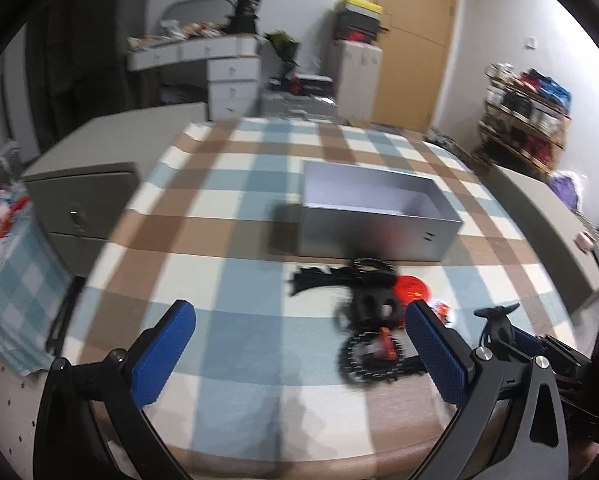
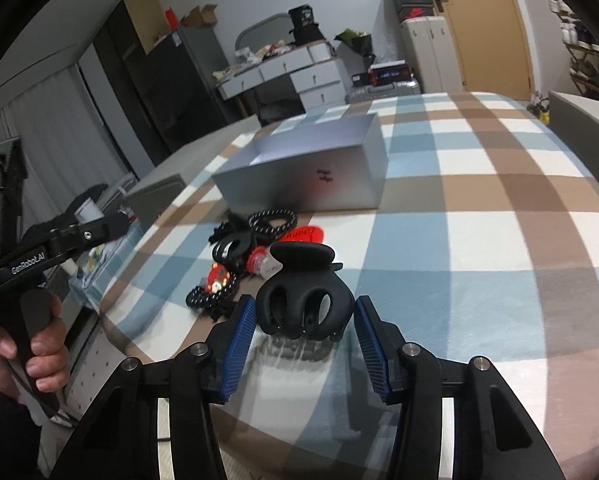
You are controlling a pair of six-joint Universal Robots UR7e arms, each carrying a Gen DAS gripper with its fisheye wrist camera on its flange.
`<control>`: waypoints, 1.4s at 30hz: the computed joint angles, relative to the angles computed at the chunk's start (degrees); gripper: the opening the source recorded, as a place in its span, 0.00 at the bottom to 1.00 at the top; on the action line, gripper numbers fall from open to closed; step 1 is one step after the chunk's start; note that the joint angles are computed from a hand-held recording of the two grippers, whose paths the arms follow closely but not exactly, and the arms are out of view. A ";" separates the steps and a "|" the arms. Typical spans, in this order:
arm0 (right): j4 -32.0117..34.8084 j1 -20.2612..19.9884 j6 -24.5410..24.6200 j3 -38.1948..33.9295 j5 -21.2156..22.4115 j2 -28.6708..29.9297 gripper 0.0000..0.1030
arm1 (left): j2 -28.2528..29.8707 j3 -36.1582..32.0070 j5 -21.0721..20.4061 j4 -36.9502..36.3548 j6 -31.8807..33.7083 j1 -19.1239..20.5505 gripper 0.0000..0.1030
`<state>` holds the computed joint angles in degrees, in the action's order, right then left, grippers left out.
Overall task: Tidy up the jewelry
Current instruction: 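Lower the right gripper onto the black claw hair clip and close, then carry the black claw clip with the right gripper into the silver box and release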
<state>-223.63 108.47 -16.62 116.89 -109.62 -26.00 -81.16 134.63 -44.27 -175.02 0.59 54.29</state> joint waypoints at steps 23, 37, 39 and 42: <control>-5.04 -1.47 -1.49 2.98 4.38 -0.86 0.48 | 6.31 -13.87 -17.27 27.44 1.32 7.66 0.74; -4.59 -0.92 -1.19 2.91 3.75 -1.00 0.48 | 5.30 -15.26 -24.19 29.01 1.88 10.12 0.41; -4.43 -0.67 -1.26 2.76 3.58 -1.03 0.48 | 5.35 -15.24 -24.23 28.59 2.50 10.19 0.41; -4.09 -0.38 -1.28 2.40 3.28 -1.03 0.48 | 4.90 -14.74 -24.35 27.75 3.14 10.02 0.41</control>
<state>-227.72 108.09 -17.90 119.29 -106.34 -27.03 -76.26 119.89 -68.63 -147.27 3.73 64.31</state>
